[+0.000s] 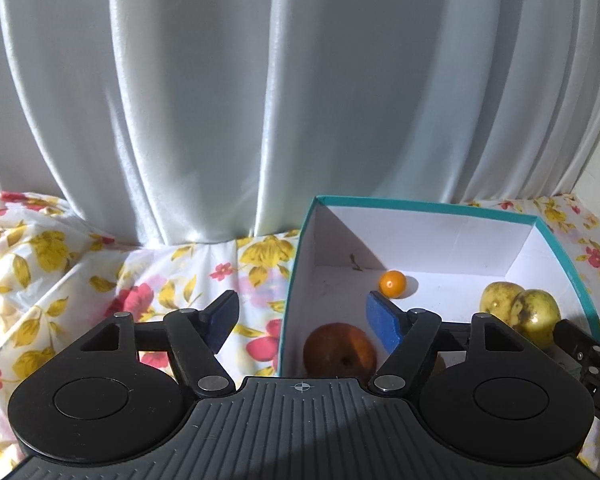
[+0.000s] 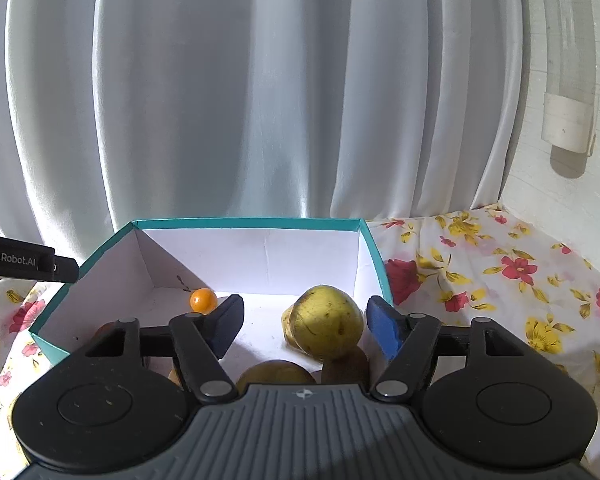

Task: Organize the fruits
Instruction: 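Withdraw both open tools from the box toward the remaining tangerines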

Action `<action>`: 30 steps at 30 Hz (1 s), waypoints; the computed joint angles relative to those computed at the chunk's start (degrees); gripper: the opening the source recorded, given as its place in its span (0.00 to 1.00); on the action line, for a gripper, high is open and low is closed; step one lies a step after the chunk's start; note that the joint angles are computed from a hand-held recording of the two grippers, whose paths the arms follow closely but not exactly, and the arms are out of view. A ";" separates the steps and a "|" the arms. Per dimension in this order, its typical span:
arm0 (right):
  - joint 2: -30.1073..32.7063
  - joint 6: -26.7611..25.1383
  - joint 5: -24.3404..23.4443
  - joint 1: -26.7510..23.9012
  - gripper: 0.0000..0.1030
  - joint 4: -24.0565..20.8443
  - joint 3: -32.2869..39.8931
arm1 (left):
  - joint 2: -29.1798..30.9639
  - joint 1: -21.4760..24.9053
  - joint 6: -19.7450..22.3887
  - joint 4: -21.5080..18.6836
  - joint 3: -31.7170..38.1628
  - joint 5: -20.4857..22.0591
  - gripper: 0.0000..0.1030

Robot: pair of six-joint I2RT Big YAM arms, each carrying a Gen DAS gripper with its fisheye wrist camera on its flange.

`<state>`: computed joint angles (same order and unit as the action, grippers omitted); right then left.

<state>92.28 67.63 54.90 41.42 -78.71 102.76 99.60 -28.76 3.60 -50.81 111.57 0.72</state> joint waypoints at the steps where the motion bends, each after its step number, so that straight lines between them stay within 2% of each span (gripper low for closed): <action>1: -0.03 0.10 -0.17 0.44 0.69 0.03 -0.03 | -0.63 0.16 0.06 0.46 -0.97 -0.12 0.73; 7: 1.16 1.80 -1.87 3.44 0.73 -0.27 0.26 | -4.76 1.09 2.20 4.13 -8.14 0.00 0.73; 13: 3.36 1.69 -5.80 5.33 0.73 0.61 0.79 | -7.41 1.85 4.82 5.11 -13.82 0.85 0.73; 21: 5.38 -0.19 -9.84 5.88 0.73 3.32 1.21 | -7.61 1.81 8.59 4.18 -17.70 2.17 0.73; 30: 6.59 -4.10 -12.83 5.51 0.73 6.06 1.57 | -4.93 1.29 10.86 2.05 -16.83 3.10 0.71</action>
<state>98.87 63.52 42.07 46.93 -72.65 104.33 94.67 -27.46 14.46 -48.75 94.74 3.81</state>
